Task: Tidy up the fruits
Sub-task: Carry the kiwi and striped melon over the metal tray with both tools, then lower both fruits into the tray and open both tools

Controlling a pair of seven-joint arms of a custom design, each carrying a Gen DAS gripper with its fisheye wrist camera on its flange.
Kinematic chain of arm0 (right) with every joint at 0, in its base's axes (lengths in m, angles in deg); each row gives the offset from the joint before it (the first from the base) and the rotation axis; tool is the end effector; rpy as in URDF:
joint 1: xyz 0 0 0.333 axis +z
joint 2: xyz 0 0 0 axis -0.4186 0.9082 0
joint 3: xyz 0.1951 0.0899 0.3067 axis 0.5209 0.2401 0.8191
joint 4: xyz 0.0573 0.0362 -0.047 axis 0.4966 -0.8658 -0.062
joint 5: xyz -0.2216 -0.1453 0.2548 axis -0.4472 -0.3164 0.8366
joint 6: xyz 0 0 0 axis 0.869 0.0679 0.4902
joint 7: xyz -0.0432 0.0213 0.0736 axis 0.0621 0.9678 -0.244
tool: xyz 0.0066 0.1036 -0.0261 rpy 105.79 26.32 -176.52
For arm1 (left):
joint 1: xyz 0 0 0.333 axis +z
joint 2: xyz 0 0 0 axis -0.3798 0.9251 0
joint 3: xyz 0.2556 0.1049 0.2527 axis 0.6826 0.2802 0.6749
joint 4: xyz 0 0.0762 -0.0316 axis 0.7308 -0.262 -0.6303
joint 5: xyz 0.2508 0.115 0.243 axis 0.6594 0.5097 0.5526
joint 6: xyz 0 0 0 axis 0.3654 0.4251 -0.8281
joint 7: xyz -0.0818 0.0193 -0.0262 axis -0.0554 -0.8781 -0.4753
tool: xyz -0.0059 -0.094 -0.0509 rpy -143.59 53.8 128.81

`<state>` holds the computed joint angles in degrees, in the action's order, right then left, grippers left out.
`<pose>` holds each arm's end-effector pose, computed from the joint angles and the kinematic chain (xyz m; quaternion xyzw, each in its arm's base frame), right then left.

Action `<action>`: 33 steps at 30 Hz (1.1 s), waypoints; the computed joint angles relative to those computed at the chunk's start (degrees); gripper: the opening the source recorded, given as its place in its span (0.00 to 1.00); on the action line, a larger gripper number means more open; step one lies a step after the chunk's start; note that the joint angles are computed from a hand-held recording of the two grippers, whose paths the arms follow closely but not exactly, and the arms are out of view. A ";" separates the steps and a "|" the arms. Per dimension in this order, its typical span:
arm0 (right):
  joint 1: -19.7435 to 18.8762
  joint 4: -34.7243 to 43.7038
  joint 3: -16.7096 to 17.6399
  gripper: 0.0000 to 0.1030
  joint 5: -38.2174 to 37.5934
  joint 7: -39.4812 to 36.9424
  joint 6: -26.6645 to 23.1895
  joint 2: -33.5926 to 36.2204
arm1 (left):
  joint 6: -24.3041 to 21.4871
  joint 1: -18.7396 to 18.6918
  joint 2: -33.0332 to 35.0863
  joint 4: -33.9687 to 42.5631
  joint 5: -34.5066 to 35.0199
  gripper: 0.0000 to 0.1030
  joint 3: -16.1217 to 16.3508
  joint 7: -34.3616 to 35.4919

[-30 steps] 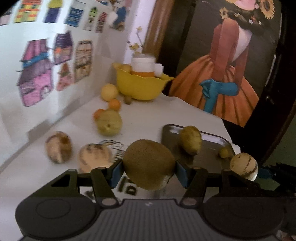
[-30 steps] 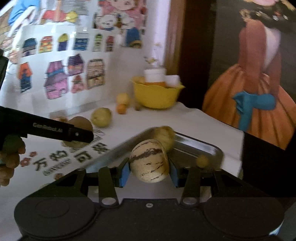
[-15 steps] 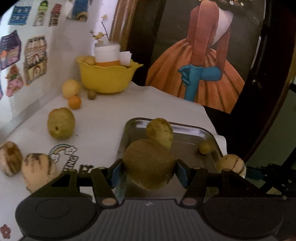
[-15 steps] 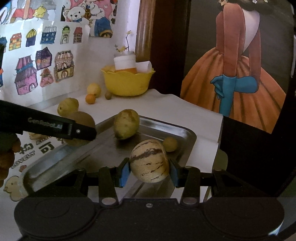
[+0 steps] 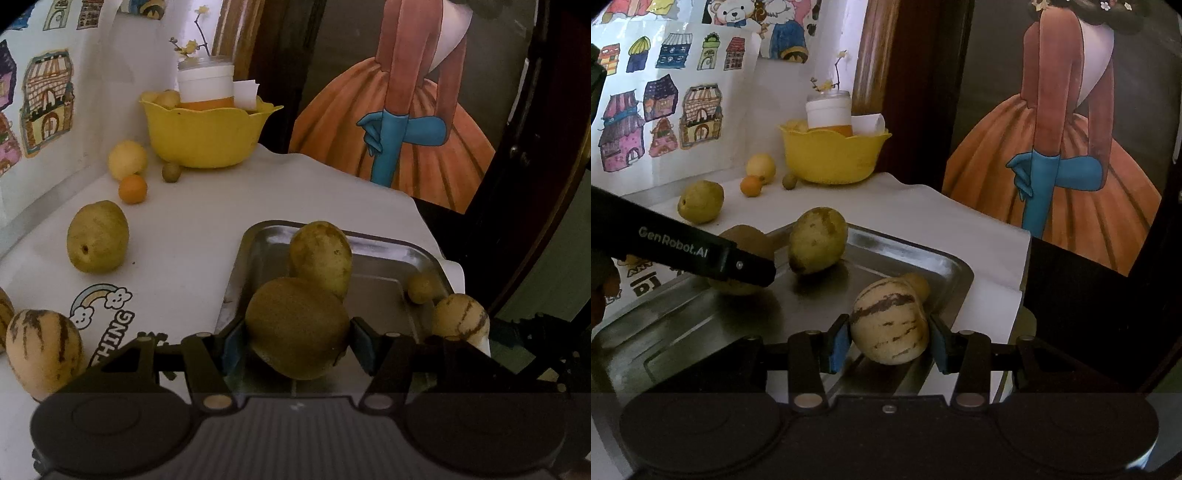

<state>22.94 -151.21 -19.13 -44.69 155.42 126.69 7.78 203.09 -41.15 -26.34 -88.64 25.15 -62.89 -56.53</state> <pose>0.6325 0.4635 0.4331 -0.7826 0.3798 -0.2712 0.4119 0.5993 -0.2989 0.4551 -0.7122 0.5536 -0.3457 0.2583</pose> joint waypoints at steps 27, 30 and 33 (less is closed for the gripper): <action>0.46 3.03 -1.76 0.46 -2.65 1.88 -1.46 1.97 | 2.76 0.32 0.51 -0.14 -3.03 0.64 0.58 2.34; 0.64 3.02 -2.02 0.46 -2.71 2.04 -1.53 2.01 | 3.95 0.43 -0.28 -1.10 -2.38 0.66 0.98 0.54; 0.34 3.01 -1.64 0.47 -2.80 1.93 -1.52 1.93 | 4.32 0.34 -1.37 -1.96 -1.04 0.74 1.15 -1.38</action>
<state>23.28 -148.19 -20.77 -47.49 157.35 125.17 9.71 207.41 -40.81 -27.71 -90.60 24.11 -61.74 -57.91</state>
